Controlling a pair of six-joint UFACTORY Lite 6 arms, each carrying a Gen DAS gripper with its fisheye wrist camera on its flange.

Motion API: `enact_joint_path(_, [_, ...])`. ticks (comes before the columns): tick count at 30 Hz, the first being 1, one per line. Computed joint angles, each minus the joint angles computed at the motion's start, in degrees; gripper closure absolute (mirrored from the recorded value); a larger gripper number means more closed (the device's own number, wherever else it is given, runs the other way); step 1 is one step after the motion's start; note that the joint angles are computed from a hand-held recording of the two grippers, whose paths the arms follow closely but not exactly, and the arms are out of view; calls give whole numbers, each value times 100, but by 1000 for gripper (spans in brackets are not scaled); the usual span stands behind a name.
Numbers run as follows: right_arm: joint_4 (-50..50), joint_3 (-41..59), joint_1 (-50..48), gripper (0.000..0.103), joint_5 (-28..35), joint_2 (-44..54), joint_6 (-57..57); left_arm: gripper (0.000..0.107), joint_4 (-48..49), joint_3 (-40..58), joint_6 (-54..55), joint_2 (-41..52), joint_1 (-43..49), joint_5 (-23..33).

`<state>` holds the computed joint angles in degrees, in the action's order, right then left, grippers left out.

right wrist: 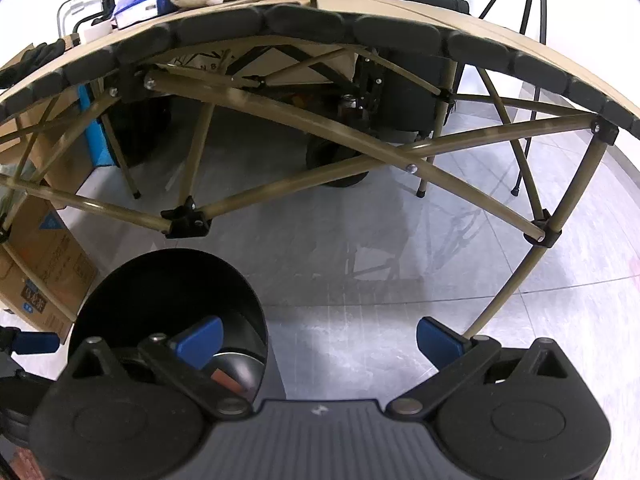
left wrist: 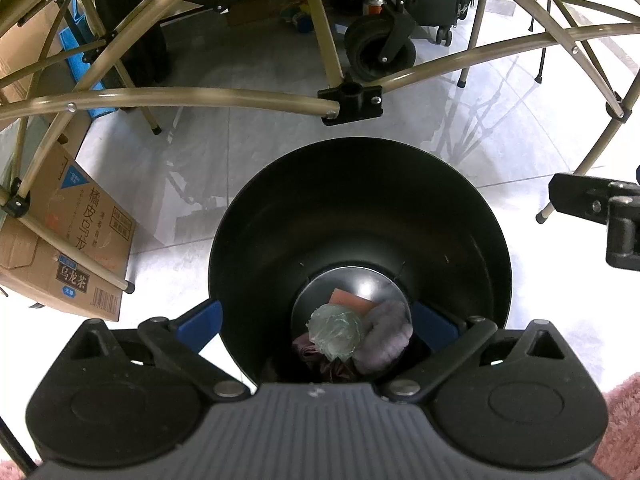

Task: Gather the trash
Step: 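Open the left tool to drop the plastic bag into the bin, then move both open tools back toward the remaining items on the table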

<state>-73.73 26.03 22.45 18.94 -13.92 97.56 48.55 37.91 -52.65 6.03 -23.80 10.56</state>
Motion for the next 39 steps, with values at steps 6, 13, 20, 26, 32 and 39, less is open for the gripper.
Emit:
enact_joint_path(6, [-25,12,13,0,-12,21,15,4,-56,-63,41,-133,-6,34])
enact_joint_path(13, [-93,-33,68,0,-24,-97,59,4,-191,-202,213,-505,42,59])
enact_joint_path(20, [-448,-173,207,0,3,-502,464,4,-263,-430,299,-1182,98,123])
enact_joint_path(26, [-527,-385,348,0,51,-1237,564,4,105,-772,101,-2156,50,237])
enact_joint_path(32, [-390,-540,725,0,231,-2094,346,4,796,-919,-452,-2768,85,302])
enact_joint_path(39, [-373,-627,1071,0,440,-2925,133,4,1130,-1050,-642,-3441,217,251])
